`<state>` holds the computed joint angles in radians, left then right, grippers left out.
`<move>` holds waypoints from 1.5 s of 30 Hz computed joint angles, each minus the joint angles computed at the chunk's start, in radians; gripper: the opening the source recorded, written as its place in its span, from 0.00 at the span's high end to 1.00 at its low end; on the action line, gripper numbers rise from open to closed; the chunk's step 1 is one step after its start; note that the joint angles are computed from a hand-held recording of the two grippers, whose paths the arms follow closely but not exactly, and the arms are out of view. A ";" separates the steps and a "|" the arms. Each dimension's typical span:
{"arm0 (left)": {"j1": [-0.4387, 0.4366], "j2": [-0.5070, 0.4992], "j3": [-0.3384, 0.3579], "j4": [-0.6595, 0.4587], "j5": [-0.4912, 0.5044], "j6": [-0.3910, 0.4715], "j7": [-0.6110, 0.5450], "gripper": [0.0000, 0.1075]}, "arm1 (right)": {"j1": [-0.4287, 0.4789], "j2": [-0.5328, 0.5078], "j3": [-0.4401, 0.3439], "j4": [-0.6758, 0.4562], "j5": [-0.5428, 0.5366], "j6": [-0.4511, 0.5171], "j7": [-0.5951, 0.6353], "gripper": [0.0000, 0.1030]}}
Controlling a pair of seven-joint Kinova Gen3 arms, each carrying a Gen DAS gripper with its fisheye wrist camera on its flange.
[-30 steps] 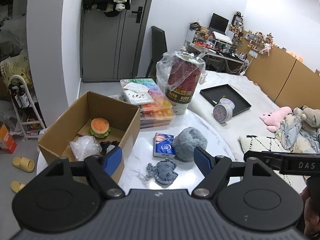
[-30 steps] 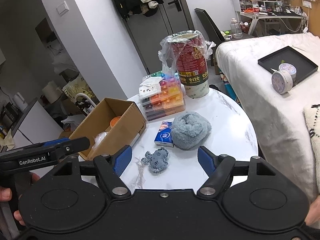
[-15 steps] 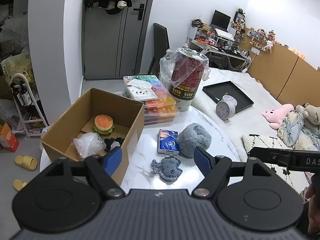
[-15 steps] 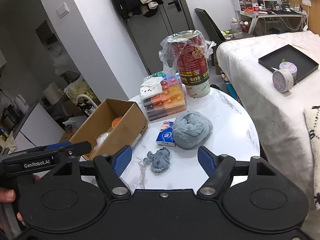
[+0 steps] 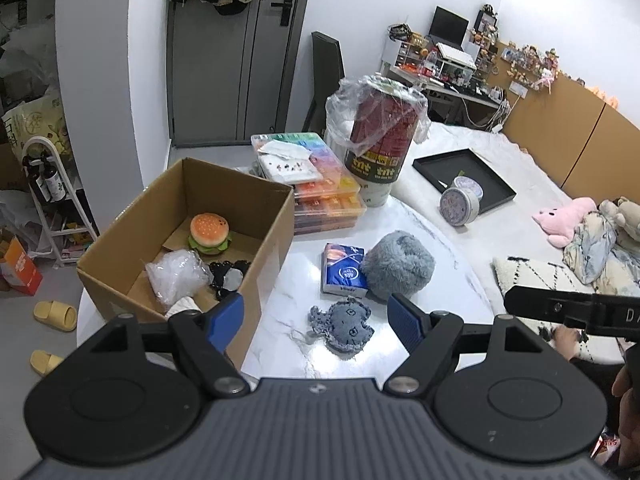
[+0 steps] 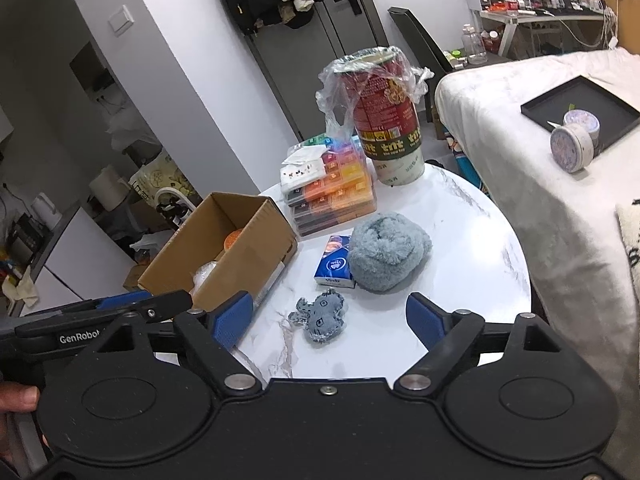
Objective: Organize soft objects
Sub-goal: 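Move both tools back toward the grey fluffy plush ball on the table, then close the right gripper on the grey fluffy plush ball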
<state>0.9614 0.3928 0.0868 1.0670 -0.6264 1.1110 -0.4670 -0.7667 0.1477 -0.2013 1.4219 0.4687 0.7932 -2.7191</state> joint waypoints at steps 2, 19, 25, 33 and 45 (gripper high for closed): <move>-0.004 0.013 0.005 -0.022 0.010 0.006 -0.016 0.28 | 0.012 -0.003 0.001 0.007 -0.017 -0.010 0.012 0.19; 0.019 0.178 -0.071 -0.270 0.071 0.057 -0.133 0.28 | 0.113 0.021 0.034 0.063 -0.134 -0.151 0.076 0.19; 0.016 0.253 -0.106 -0.376 0.100 0.076 -0.162 0.28 | 0.152 0.045 0.048 0.070 -0.214 -0.202 0.158 0.19; 0.000 0.368 -0.135 -0.550 0.165 0.131 -0.238 0.31 | 0.188 0.065 0.075 0.148 -0.304 -0.349 0.180 0.27; -0.029 0.515 -0.160 -0.763 0.265 0.202 -0.301 0.46 | 0.269 0.102 0.074 0.250 -0.475 -0.521 0.188 0.43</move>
<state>0.9321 0.9074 -0.0734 0.3040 -0.3618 1.3130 -0.7679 -0.4975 0.2501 -0.1272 1.6718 -0.0062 0.2718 -2.5310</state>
